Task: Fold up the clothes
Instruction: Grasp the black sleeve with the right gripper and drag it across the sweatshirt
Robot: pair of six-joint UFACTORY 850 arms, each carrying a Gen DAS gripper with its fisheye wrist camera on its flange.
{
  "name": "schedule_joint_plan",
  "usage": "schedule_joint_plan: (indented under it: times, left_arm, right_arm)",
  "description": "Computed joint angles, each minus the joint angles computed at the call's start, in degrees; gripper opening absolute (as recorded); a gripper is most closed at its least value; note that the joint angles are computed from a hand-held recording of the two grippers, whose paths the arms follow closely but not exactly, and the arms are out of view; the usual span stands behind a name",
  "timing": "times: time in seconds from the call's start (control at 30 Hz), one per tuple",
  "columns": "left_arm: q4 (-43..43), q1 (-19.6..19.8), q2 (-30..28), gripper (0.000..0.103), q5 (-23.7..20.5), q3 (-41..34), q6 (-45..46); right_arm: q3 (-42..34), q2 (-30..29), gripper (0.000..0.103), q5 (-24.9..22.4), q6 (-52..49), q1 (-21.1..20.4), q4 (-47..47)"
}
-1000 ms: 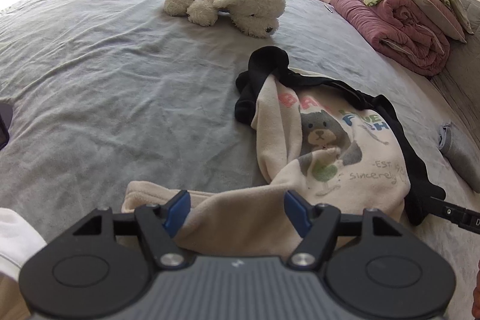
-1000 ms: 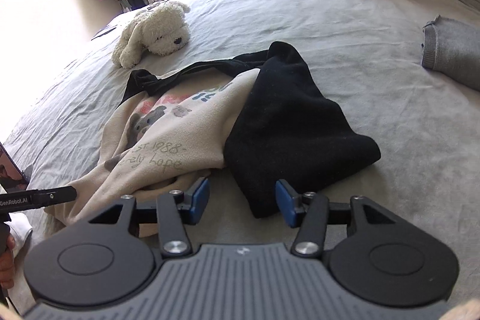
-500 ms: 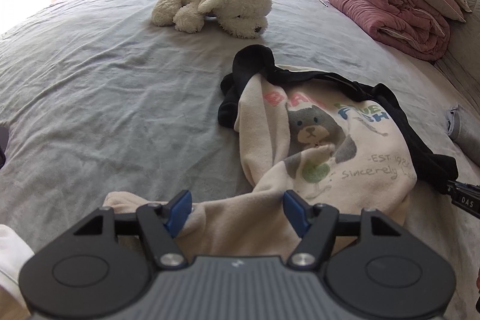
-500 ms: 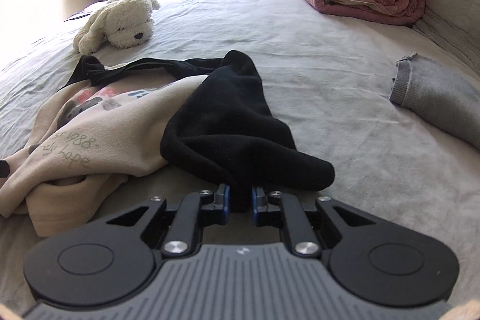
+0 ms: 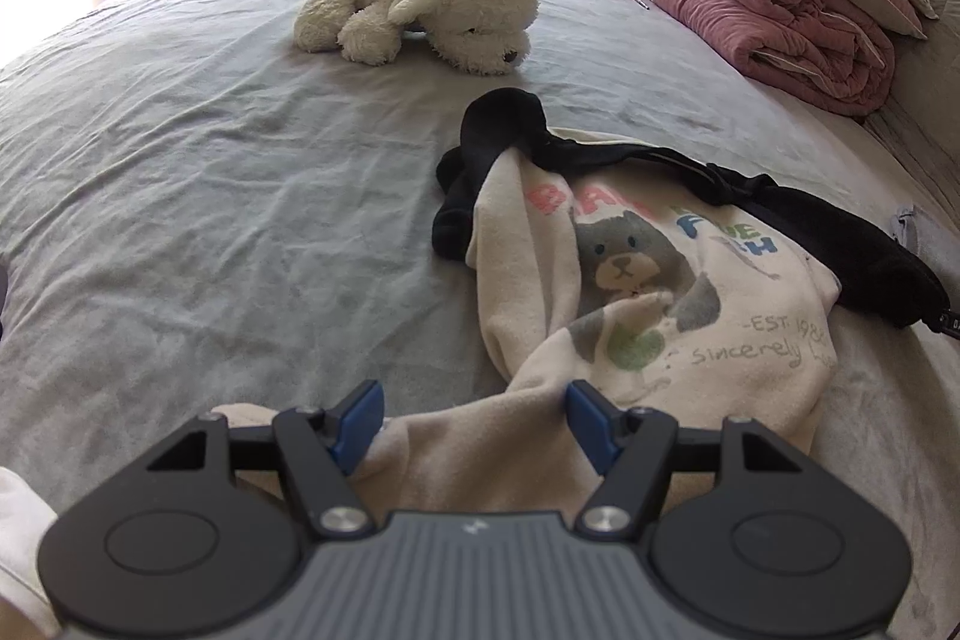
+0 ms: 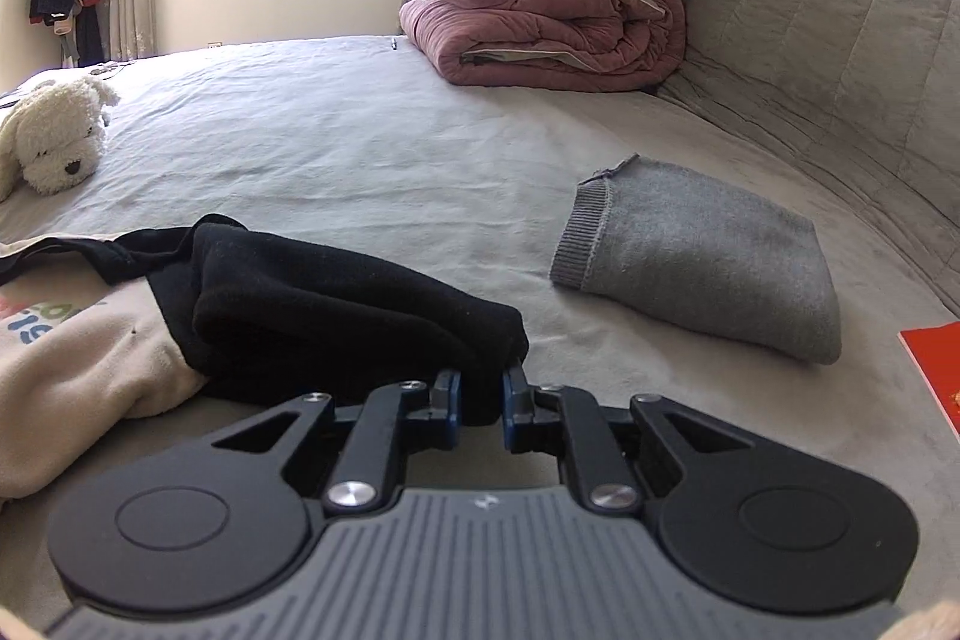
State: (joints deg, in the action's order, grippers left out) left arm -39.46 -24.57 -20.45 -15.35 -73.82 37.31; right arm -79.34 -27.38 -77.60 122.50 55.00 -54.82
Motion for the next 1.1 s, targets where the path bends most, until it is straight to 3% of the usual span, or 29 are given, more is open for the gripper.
schedule_joint_plan:
  times: [0.17,0.23,0.3,0.63,0.93,1.1]
  left_arm:
    - [-3.3,0.8,0.1,0.068,-1.9,-0.3,2.6]
    - [-4.1,1.1,0.2,0.068,-2.5,-0.3,3.2]
    - [-4.5,1.2,0.5,0.068,-3.0,0.0,3.9]
    - [-11.3,2.2,2.4,0.068,-5.0,2.0,13.8]
    - [-30.0,2.3,5.0,0.068,-6.7,5.2,37.8]
    - [-39.3,2.5,5.5,0.069,-11.8,6.1,50.2]
  right_arm:
    - [1.0,1.6,0.023,4.8,3.9,0.4,0.9]
    - [0.6,1.8,0.039,5.2,4.3,0.9,0.6]
    - [0.9,2.6,0.044,6.4,6.1,1.4,-0.1]
    - [-0.7,3.5,0.048,10.1,7.8,3.9,-0.5]
    - [-4.5,1.5,0.052,18.1,7.3,4.3,-2.1]
    - [-6.6,-0.4,0.053,23.7,6.8,3.3,-1.5]
